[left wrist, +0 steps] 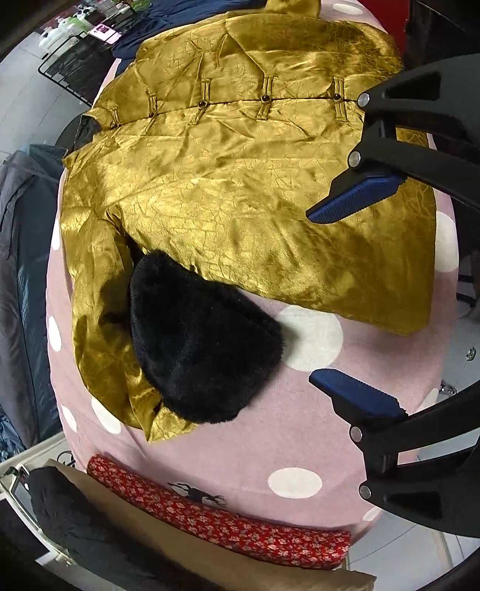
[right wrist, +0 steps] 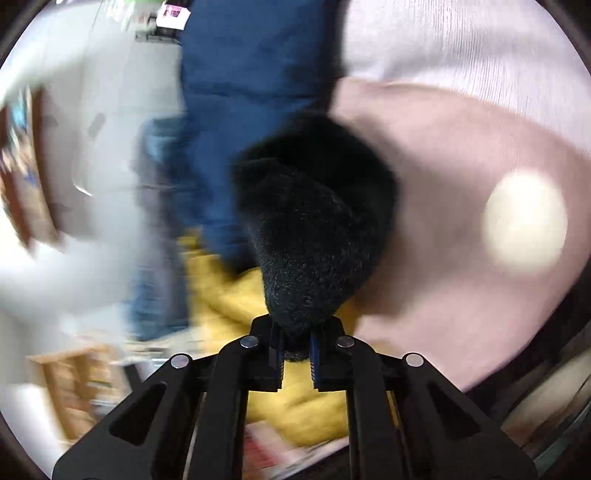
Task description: Fold large clothes
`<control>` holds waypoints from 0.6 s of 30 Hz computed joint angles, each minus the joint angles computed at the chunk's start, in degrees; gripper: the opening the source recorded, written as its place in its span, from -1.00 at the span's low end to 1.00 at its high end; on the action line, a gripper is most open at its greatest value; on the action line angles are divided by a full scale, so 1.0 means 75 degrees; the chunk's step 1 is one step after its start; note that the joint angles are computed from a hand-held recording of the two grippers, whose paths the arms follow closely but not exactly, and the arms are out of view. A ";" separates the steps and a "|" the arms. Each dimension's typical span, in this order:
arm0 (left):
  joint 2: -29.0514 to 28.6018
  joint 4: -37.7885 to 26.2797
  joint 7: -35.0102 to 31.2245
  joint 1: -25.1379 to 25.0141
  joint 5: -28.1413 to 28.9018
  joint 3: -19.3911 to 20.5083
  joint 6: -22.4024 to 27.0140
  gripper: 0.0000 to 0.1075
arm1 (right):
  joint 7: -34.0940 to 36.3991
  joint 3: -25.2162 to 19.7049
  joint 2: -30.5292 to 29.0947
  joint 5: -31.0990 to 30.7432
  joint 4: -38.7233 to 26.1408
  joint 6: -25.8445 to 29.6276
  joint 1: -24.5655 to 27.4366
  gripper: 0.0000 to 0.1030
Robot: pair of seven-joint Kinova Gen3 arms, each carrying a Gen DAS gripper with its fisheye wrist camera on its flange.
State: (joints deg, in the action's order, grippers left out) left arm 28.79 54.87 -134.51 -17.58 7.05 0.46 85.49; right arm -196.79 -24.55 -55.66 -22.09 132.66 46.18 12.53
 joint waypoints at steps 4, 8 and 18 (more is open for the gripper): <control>0.0046 -0.0037 0.0159 0.0007 -0.0009 -0.0026 0.0064 0.47 | 0.0026 0.0859 -0.0804 0.0937 -0.0864 0.0383 0.0796 -0.80; -0.0031 0.0043 0.0137 0.0024 0.0104 0.0049 0.0022 0.47 | 0.0353 0.1861 -0.0724 0.1971 -0.1338 0.1127 0.1829 -0.22; -0.0510 0.0666 0.0241 0.0044 -0.0015 -0.0136 -0.0334 0.47 | 0.1537 0.0780 0.1667 0.3461 -0.1669 0.3415 0.1202 0.55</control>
State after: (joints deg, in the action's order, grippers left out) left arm 24.96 59.87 -132.70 -17.25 6.93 -0.56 82.98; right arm -185.26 -18.70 -43.16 3.87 120.14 71.79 21.54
